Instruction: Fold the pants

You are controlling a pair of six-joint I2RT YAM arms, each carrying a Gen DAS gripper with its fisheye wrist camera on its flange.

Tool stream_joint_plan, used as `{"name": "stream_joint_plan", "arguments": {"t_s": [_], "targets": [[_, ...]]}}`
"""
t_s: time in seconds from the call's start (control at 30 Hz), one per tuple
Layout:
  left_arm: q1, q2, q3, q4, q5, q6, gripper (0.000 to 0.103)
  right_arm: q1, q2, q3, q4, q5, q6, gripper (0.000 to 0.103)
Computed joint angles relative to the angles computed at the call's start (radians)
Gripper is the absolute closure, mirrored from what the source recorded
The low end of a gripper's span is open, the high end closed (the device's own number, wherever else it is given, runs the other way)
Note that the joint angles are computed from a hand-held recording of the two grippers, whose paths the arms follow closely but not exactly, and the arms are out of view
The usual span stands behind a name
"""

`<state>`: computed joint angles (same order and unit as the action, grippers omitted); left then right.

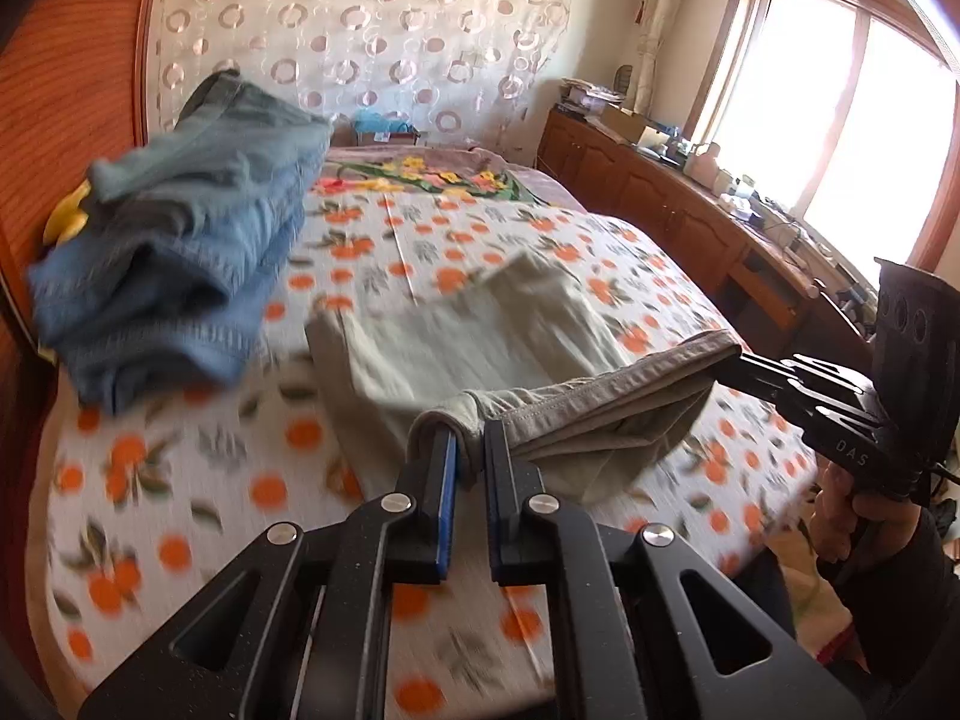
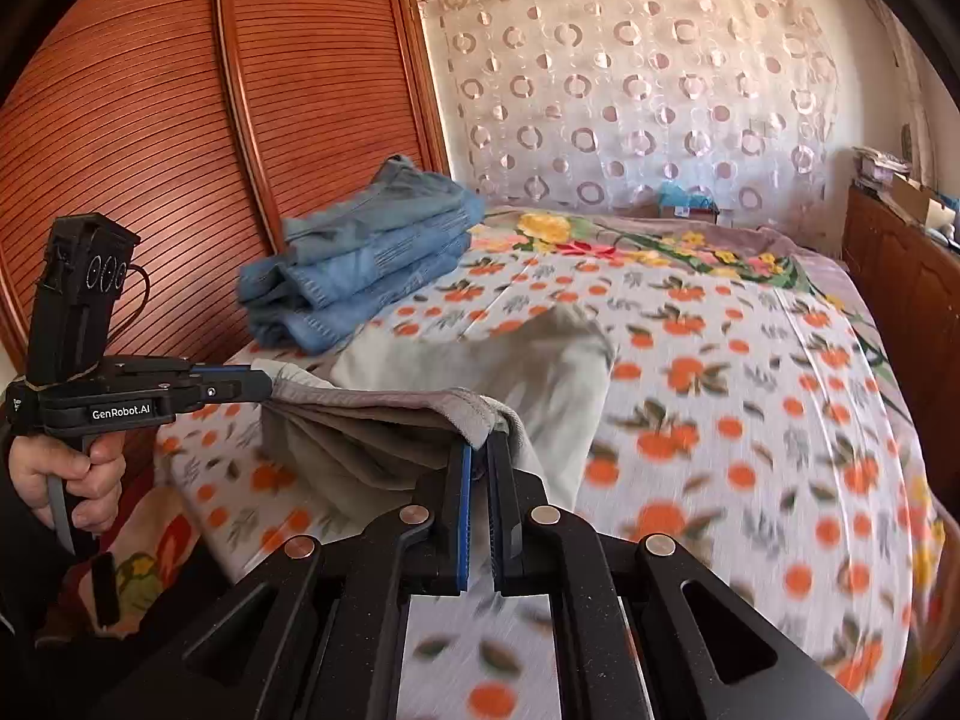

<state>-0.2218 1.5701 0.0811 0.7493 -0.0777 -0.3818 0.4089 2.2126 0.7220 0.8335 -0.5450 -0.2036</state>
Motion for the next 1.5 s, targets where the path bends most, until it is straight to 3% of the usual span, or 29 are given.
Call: {"name": "stream_joint_plan", "arguments": {"t_s": [0.2,0.5,0.73,0.8,1.0,1.23,1.5], "targets": [[0.127,0.137,0.144,-0.016,0.079,0.09,0.094,0.044,0.111,0.252,-0.156,0.049,0.006,0.099],[0.238,0.287,0.281,-0.046,0.147,0.13,0.094,0.097,0.228,0.605,-0.456,0.103,-0.026,0.098],[0.268,0.349,0.344,-0.072,0.172,0.138,0.089,0.094,0.321,0.781,-0.577,0.096,-0.014,0.098],[0.27,0.339,0.344,-0.072,0.171,0.148,0.086,0.095,0.338,0.815,-0.594,0.107,-0.007,0.095],[0.267,0.301,0.316,-0.052,0.164,0.164,0.062,0.083,0.334,0.801,-0.549,0.127,0.022,0.088],[0.245,0.379,0.315,-0.016,0.151,0.164,0.06,0.081,0.309,0.732,-0.536,0.089,-0.031,0.082],[0.244,0.435,0.342,-0.012,0.13,0.173,0.06,0.106,0.325,0.767,-0.578,0.119,-0.091,0.065]]}}
